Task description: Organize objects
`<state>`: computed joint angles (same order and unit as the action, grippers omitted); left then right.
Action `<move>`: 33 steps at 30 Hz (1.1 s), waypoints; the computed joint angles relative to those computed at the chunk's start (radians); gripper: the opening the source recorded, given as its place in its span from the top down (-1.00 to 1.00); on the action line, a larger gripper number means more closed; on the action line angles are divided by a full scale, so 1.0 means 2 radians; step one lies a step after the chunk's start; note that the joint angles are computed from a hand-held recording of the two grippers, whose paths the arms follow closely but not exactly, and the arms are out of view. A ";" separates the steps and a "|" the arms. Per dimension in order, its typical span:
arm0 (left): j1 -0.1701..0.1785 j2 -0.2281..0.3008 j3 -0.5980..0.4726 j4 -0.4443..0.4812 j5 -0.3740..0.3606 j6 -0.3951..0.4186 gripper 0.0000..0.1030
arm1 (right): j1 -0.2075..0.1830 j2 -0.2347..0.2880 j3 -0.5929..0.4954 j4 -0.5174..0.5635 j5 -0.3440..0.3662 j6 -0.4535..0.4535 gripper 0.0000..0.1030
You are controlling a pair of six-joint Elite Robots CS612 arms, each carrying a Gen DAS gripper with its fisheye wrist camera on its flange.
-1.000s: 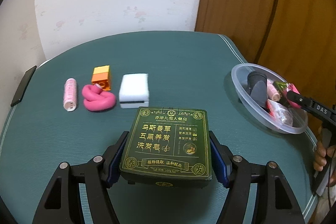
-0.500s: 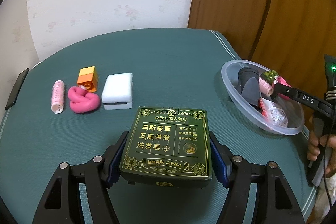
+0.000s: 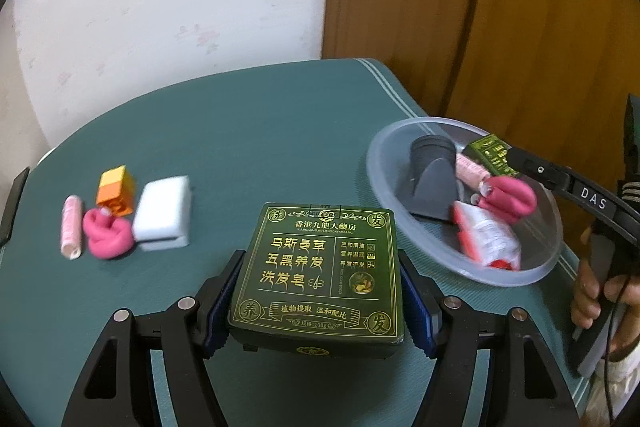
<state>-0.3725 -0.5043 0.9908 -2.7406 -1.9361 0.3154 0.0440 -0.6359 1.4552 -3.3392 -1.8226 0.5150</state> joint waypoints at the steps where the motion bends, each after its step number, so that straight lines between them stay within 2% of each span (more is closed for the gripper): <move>1: -0.002 0.000 -0.002 0.001 -0.002 0.002 -0.42 | -0.001 0.000 0.002 -0.005 0.002 0.005 -0.40; 10: -0.014 0.002 -0.012 0.003 -0.018 0.013 -0.42 | -0.004 -0.002 0.011 -0.021 0.011 0.025 -0.40; 17: -0.024 0.015 -0.038 0.020 -0.028 0.016 -0.43 | -0.004 -0.004 0.013 -0.025 0.020 0.027 -0.40; 18: -0.025 0.018 -0.044 0.025 -0.031 0.017 -0.45 | -0.004 -0.004 0.014 -0.025 0.021 0.029 -0.40; 21: -0.025 0.026 -0.057 0.027 -0.037 0.008 -0.88 | -0.005 -0.004 0.015 -0.025 0.023 0.032 -0.40; 27: -0.018 0.034 -0.069 0.033 -0.050 -0.014 -0.91 | -0.006 -0.005 0.016 -0.026 0.024 0.031 -0.40; 30: -0.013 0.035 -0.071 0.025 -0.071 -0.027 -0.91 | -0.006 -0.005 0.017 -0.025 0.023 0.032 -0.40; 33: -0.012 0.032 -0.067 0.022 -0.074 -0.020 -0.91 | -0.006 -0.005 0.018 -0.027 0.024 0.033 -0.40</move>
<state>-0.3970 -0.4410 0.8575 -2.6963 -2.0847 0.2750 0.0311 -0.6457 1.4908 -3.3931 -1.7749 0.5812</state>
